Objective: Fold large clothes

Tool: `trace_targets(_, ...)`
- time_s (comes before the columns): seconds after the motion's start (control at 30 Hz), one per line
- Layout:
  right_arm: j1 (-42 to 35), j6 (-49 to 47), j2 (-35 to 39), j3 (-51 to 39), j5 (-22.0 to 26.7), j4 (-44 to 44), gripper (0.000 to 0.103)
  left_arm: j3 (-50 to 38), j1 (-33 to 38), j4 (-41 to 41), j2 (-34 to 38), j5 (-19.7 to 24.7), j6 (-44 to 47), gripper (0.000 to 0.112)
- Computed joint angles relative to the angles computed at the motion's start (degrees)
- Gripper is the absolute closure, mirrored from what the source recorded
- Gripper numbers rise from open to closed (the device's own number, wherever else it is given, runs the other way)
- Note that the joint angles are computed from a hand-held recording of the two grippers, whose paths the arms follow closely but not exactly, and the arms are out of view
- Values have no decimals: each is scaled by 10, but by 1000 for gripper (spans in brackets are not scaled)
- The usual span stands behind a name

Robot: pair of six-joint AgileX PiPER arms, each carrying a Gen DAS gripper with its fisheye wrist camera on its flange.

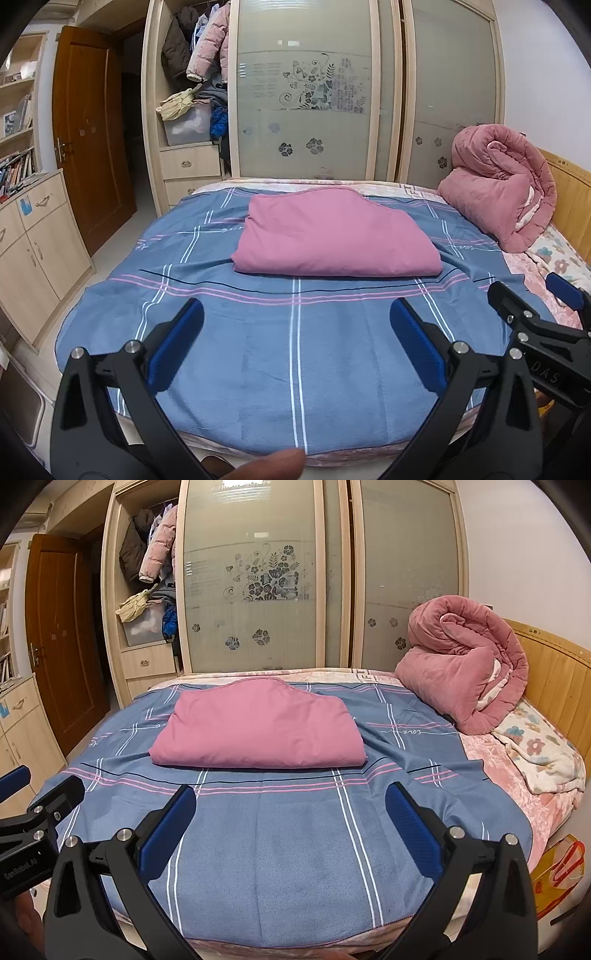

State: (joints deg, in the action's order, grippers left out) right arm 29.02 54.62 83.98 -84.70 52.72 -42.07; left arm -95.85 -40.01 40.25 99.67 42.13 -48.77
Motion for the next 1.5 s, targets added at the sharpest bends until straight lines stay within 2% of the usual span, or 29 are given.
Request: trace_targets(1.5, -14, -11, 9, 0, -11, 9, 2, -13, 1, -10, 8, -2, 19, 12)
